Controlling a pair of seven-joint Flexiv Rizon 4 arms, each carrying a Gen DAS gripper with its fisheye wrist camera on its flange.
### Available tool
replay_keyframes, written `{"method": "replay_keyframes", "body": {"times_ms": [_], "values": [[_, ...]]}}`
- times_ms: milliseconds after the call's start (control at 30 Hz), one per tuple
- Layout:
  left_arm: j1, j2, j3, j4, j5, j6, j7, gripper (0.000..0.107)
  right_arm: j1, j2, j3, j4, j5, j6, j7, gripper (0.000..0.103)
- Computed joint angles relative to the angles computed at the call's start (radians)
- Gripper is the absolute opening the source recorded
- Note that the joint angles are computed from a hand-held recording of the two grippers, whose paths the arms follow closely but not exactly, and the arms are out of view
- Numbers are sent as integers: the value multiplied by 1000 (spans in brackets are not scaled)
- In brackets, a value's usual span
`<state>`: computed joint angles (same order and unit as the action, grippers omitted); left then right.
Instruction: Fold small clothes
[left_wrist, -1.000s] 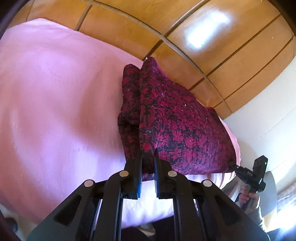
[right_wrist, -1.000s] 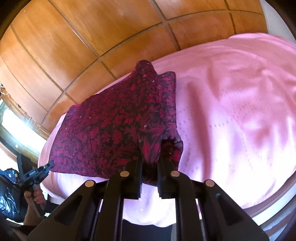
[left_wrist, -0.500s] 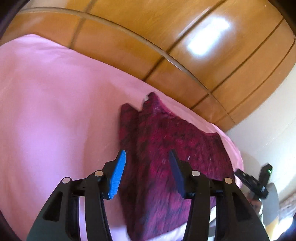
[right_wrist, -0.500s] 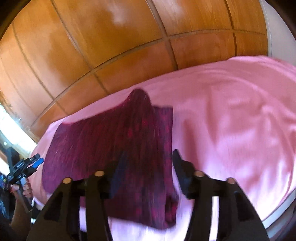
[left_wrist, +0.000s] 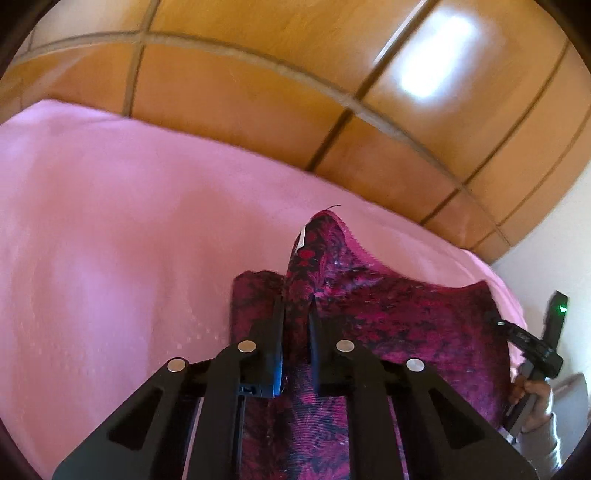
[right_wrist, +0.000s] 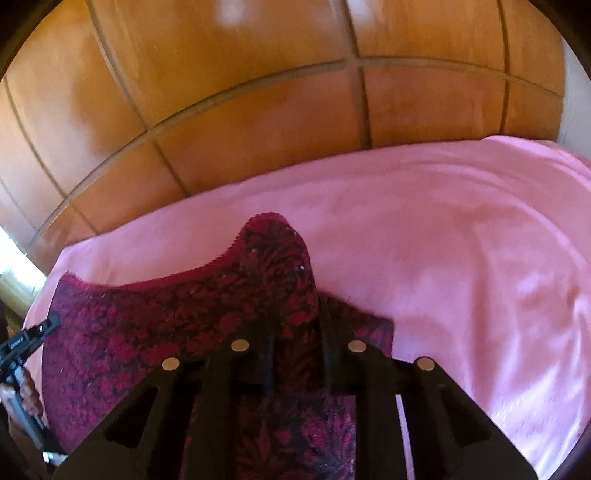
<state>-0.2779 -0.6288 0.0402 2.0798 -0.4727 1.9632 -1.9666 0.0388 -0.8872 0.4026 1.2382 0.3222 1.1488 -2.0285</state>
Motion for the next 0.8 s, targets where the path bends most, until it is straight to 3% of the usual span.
{"method": "replay_keyframes", "body": {"times_ms": [67, 100, 133, 200, 233, 300, 333, 400, 467, 500, 600, 667, 733, 800], "values": [[-36, -21, 53, -48, -19, -127, 8, 10, 31, -21, -39, -19, -25, -12, 41, 17], [-54, -6, 62, -57, -77, -265, 1, 10, 53, -35, -64, -23, -45, -12, 63, 18], [-82, 2, 104, -78, -70, -339, -1, 11, 56, -43, -66, -18, -55, -5, 63, 20], [-204, -9, 233, -102, -129, -398, 20, 14, 53, -49, -59, -9, -61, 18, 69, 23], [-254, -9, 297, -107, -101, -418, -20, 17, 48, -44, -53, 0, -64, 26, 69, 30], [-348, -7, 460, -156, 150, -518, -249, 31, 44, -34, -46, 16, -72, 43, 70, 42], [-406, -9, 542, -184, 255, -579, -350, 34, 42, -25, -44, 27, -78, 51, 67, 46], [-546, -18, 692, -215, 360, -636, -457, 34, 53, 10, -59, 81, -93, 141, 66, 51], [-686, -50, 835, -230, 378, -676, -494, 34, 42, 52, -40, 162, -97, 269, 44, 58], [-736, -63, 871, -228, 342, -659, -466, 34, 20, 70, -6, 196, -97, 310, 23, 60], [-757, -58, 853, -240, 350, -647, -456, 34, -126, 103, 213, 281, -94, 289, -122, 63], [-735, -64, 812, -273, 371, -666, -448, 34, -171, 117, 291, 339, -95, 266, -169, 69], [-689, -70, 743, -293, 369, -693, -440, 34, -124, 131, 257, 371, -103, 253, -175, 69], [-678, -95, 724, -307, 382, -713, -475, 34, -16, 126, 136, 401, -183, 292, -80, 69]]}}
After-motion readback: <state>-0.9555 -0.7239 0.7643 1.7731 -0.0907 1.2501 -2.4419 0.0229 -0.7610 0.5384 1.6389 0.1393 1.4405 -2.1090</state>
